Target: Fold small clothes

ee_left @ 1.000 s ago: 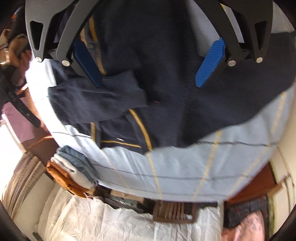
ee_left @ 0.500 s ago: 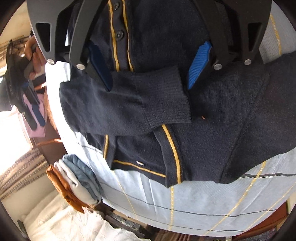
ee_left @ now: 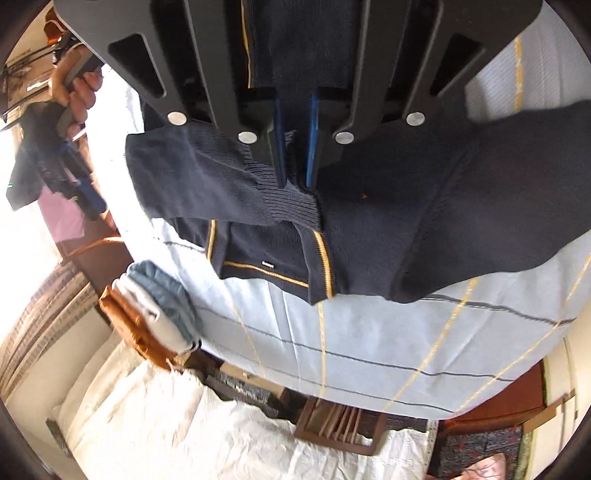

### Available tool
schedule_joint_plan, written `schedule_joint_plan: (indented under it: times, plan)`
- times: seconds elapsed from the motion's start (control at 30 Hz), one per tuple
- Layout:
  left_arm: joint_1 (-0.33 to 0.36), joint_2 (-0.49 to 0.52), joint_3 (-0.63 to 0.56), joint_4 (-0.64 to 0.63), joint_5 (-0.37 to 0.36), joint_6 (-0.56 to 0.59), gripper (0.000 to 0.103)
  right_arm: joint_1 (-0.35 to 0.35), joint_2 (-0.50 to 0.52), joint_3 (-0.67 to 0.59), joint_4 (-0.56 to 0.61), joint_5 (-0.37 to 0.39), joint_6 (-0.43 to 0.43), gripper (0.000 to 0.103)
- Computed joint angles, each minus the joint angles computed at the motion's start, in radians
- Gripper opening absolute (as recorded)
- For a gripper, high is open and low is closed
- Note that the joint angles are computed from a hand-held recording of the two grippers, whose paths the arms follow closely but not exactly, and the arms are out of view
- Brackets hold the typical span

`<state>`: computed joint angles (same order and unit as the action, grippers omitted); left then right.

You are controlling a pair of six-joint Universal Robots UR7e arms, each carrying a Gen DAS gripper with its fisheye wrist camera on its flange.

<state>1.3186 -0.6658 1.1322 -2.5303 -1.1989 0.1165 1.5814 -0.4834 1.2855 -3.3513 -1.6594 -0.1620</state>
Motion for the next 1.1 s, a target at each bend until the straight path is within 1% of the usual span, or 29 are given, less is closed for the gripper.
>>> schedule_joint_plan:
  times: [0.07, 0.13, 0.17, 0.2, 0.23, 0.27, 0.3, 0.33, 0.4, 0.43, 0.47, 0.5, 0.57, 0.6, 0.63, 0.7, 0.73, 0.77, 0.83, 0.87, 0.9, 0.93, 1.0, 1.03, 1.07, 1.1]
  plan:
    - [0.003, -0.014, 0.023, -0.008, 0.020, 0.004, 0.009, -0.001, 0.002, -0.003, 0.006, -0.004, 0.006, 0.035]
    - [0.008, -0.007, 0.015, 0.028, 0.058, -0.013, 0.009, 0.001, 0.006, -0.010, 0.021, -0.015, 0.001, 0.035]
    - [0.011, -0.004, 0.011, 0.041, 0.073, -0.018, 0.002, 0.004, 0.009, -0.015, 0.030, -0.023, -0.002, 0.035]
    - [0.012, 0.003, 0.004, 0.052, 0.100, -0.021, 0.003, 0.005, 0.014, -0.022, 0.046, -0.031, -0.006, 0.034]
    - [0.014, 0.002, 0.008, 0.051, 0.107, -0.021, 0.003, 0.006, 0.017, -0.028, 0.057, -0.037, -0.009, 0.033]
    - [0.016, 0.005, 0.003, 0.058, 0.114, -0.022, 0.001, 0.009, 0.024, -0.039, 0.074, -0.048, -0.016, 0.033]
    - [0.016, 0.006, 0.008, 0.045, 0.130, -0.016, 0.000, 0.011, 0.029, -0.048, 0.094, -0.057, -0.019, 0.033]
    - [0.011, 0.005, 0.022, 0.010, 0.163, 0.001, 0.000, 0.010, 0.034, -0.060, 0.122, -0.065, -0.020, 0.032]
    - [-0.003, 0.009, 0.047, -0.067, 0.238, 0.041, 0.000, 0.005, 0.053, -0.102, 0.211, -0.089, 0.002, 0.029]
    - [-0.006, 0.007, 0.056, -0.092, 0.253, 0.050, 0.000, 0.002, 0.066, -0.134, 0.283, -0.108, 0.020, 0.027]
    - [-0.005, 0.002, 0.061, -0.102, 0.251, 0.051, 0.000, -0.001, 0.079, -0.162, 0.342, -0.127, 0.033, 0.027]
    - [-0.005, -0.010, 0.074, -0.125, 0.234, 0.051, 0.000, -0.003, 0.087, -0.180, 0.376, -0.141, 0.047, 0.023]
    - [-0.006, -0.032, 0.097, -0.161, 0.182, 0.066, 0.000, 0.001, 0.091, -0.181, 0.366, -0.158, 0.030, 0.022]
    - [-0.009, -0.036, 0.096, -0.150, 0.161, 0.072, 0.000, 0.003, 0.087, -0.168, 0.345, -0.161, 0.032, 0.023]
    - [-0.013, -0.034, 0.087, -0.114, 0.135, 0.079, 0.000, 0.005, 0.071, -0.129, 0.281, -0.137, 0.026, 0.022]
    - [-0.023, -0.022, 0.072, -0.062, 0.111, 0.098, 0.000, 0.012, 0.041, -0.070, 0.207, -0.081, -0.020, 0.022]
    - [-0.029, -0.009, 0.061, -0.028, 0.101, 0.118, 0.003, 0.018, 0.034, -0.052, 0.187, -0.073, -0.042, 0.022]
    - [-0.032, 0.001, 0.051, -0.004, 0.096, 0.130, 0.007, 0.024, 0.029, -0.037, 0.187, -0.068, -0.062, 0.022]
    - [-0.034, 0.025, 0.034, 0.031, 0.112, 0.129, 0.009, 0.029, 0.031, -0.039, 0.257, -0.079, -0.074, 0.022]
    - [-0.032, 0.038, 0.019, 0.061, 0.124, 0.125, 0.009, 0.030, 0.037, -0.047, 0.295, -0.099, -0.075, 0.022]
    - [-0.029, 0.049, 0.004, 0.091, 0.135, 0.126, 0.009, 0.033, 0.049, -0.067, 0.360, -0.130, -0.072, 0.019]
    - [-0.027, 0.051, 0.004, 0.086, 0.134, 0.139, 0.009, 0.033, 0.060, -0.078, 0.392, -0.145, -0.078, 0.019]
    - [-0.024, 0.046, 0.009, 0.079, 0.127, 0.140, 0.009, 0.051, 0.075, -0.084, 0.371, -0.194, -0.138, 0.023]
    - [-0.023, 0.040, 0.016, 0.073, 0.126, 0.130, 0.009, 0.056, 0.079, -0.083, 0.358, -0.207, -0.146, 0.025]
    - [-0.024, 0.032, 0.026, 0.056, 0.127, 0.127, 0.011, 0.059, 0.078, -0.073, 0.333, -0.207, -0.151, 0.025]
    - [-0.024, 0.022, 0.041, 0.027, 0.122, 0.130, 0.023, 0.061, 0.068, -0.050, 0.294, -0.180, -0.173, 0.025]
